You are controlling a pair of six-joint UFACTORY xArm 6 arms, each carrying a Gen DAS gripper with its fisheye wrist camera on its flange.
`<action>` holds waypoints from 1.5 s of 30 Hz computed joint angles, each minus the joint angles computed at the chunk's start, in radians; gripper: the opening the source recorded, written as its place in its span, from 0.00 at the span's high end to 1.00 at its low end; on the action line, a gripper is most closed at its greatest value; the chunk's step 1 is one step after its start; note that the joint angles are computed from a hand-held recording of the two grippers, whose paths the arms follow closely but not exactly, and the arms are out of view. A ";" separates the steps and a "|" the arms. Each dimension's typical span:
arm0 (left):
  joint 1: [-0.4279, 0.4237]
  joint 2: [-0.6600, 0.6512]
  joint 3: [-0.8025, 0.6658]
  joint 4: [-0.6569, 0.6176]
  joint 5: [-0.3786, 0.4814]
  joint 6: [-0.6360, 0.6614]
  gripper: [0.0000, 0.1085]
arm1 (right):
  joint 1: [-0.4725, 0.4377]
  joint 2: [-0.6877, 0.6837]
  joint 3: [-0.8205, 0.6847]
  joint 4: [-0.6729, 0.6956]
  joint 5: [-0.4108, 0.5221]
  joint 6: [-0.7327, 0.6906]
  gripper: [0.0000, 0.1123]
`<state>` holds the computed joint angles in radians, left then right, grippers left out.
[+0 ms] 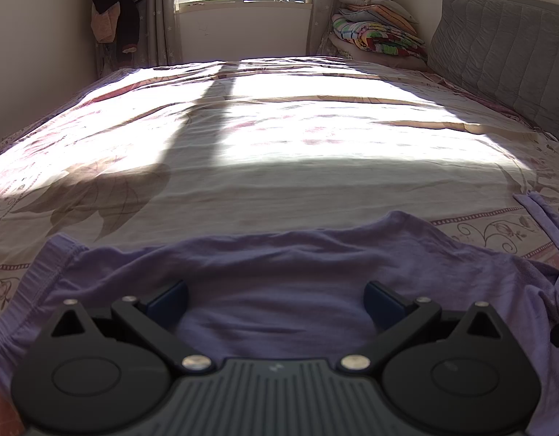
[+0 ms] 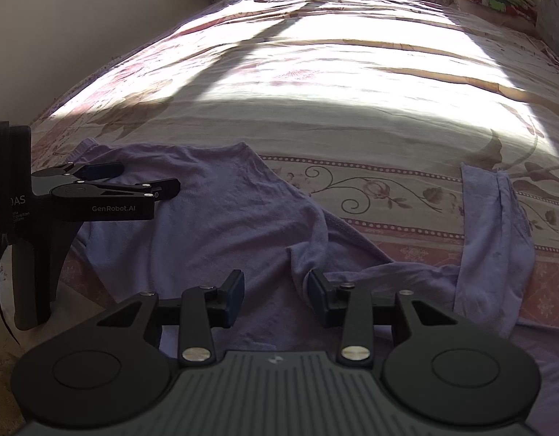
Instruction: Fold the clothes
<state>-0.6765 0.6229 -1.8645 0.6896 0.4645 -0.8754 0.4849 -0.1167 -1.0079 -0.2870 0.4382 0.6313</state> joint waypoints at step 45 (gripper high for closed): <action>0.000 0.000 -0.001 0.000 0.000 0.000 0.05 | 0.000 0.005 0.006 0.014 -0.002 0.005 0.59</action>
